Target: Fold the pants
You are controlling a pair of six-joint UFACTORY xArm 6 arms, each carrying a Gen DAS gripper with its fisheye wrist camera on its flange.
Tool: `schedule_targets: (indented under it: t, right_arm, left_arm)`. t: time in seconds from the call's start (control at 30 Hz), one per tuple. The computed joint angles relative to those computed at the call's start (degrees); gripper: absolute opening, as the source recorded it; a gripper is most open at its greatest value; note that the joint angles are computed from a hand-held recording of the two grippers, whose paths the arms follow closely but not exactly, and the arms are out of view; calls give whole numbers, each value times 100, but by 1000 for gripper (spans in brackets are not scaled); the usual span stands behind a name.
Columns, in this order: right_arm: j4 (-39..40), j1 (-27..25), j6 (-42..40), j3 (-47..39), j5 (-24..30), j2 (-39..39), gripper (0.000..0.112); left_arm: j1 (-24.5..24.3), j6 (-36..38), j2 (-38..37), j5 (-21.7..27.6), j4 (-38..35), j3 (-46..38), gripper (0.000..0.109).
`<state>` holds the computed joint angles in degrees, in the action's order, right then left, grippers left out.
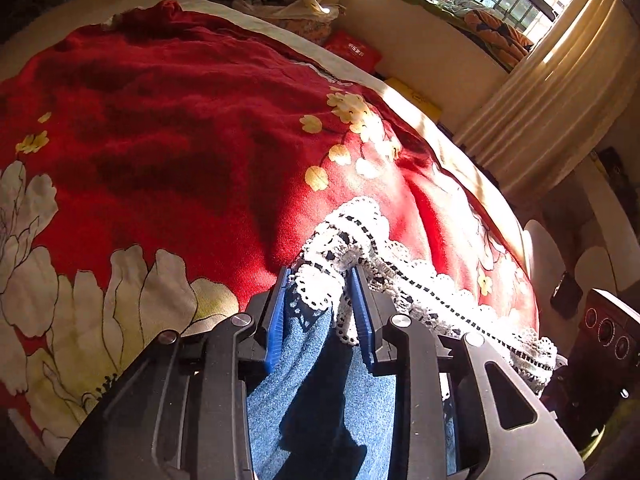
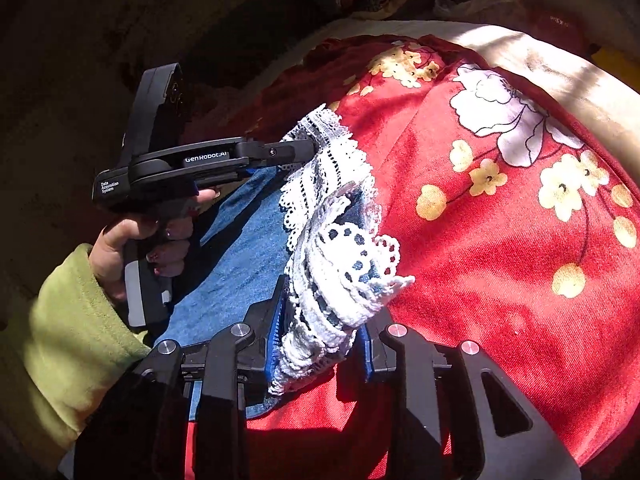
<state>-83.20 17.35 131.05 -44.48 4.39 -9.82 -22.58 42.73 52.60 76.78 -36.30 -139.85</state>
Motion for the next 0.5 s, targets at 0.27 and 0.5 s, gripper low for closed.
schedule_targets:
  t: [0.27, 0.5]
  right_arm:
    - [285, 735, -885, -472, 633, -61, 21]
    - [756, 1305, -2100, -1436, 699, 458, 21]
  left_arm:
    - [473, 678, -1066, -177, -1103, 1342, 10]
    - [1353, 1256, -1990, -88, -1959, 2448, 10]
